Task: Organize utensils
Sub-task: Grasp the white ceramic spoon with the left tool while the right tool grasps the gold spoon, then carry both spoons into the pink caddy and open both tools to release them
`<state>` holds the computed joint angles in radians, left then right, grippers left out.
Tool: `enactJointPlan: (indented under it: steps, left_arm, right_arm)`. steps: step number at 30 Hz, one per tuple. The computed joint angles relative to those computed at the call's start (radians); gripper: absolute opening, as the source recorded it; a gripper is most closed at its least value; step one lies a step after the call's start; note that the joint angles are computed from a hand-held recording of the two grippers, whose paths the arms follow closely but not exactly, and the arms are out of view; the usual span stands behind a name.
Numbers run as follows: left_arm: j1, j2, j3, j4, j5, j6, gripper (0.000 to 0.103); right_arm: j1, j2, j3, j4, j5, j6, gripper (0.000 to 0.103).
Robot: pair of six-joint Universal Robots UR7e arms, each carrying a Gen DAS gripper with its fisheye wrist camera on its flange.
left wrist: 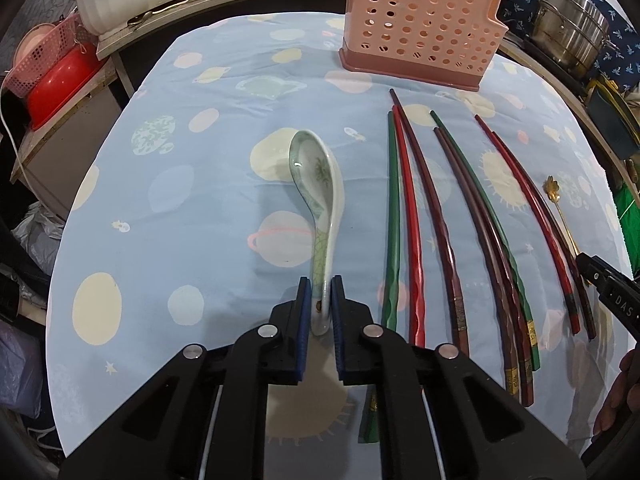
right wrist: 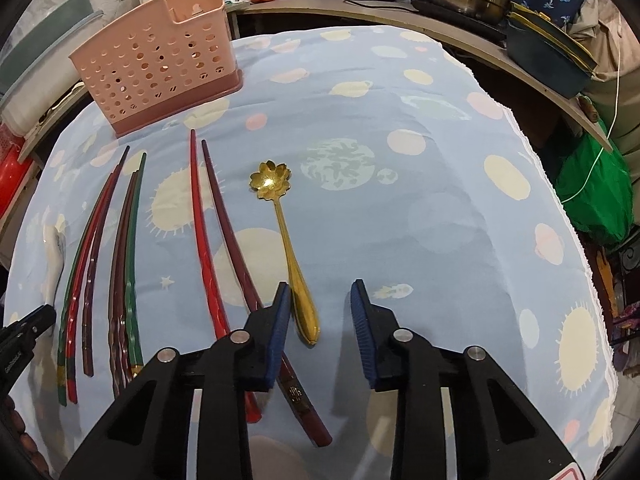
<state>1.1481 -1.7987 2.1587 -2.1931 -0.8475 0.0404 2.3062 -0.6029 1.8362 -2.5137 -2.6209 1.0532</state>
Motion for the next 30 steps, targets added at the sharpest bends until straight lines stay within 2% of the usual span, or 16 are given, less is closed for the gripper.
enactJointPlan:
  steps: [4, 10, 11, 22, 30]
  left_arm:
    - [0.001, -0.001, -0.001, 0.001, -0.001, 0.001, 0.01]
    - [-0.005, -0.016, 0.002, 0.009, -0.008, -0.004, 0.009]
    - [-0.008, -0.021, 0.002, 0.01, -0.009, -0.005, 0.009]
    - [-0.055, -0.092, 0.009, 0.046, -0.011, -0.026, 0.008]
    - [-0.099, -0.14, 0.001, 0.071, -0.011, -0.04, 0.007]
  right_arm:
    - [0.004, 0.007, -0.003, -0.014, 0.005, -0.027, 0.014]
    - [0.014, -0.003, 0.008, -0.033, 0.023, -0.031, 0.008]
    - [0.017, -0.003, 0.008, -0.032, 0.023, -0.029, 0.002]
    - [0.066, -0.019, 0.011, -0.021, 0.017, -0.008, 0.002]
    - [0.114, -0.038, 0.005, -0.012, -0.013, 0.005, 0.002]
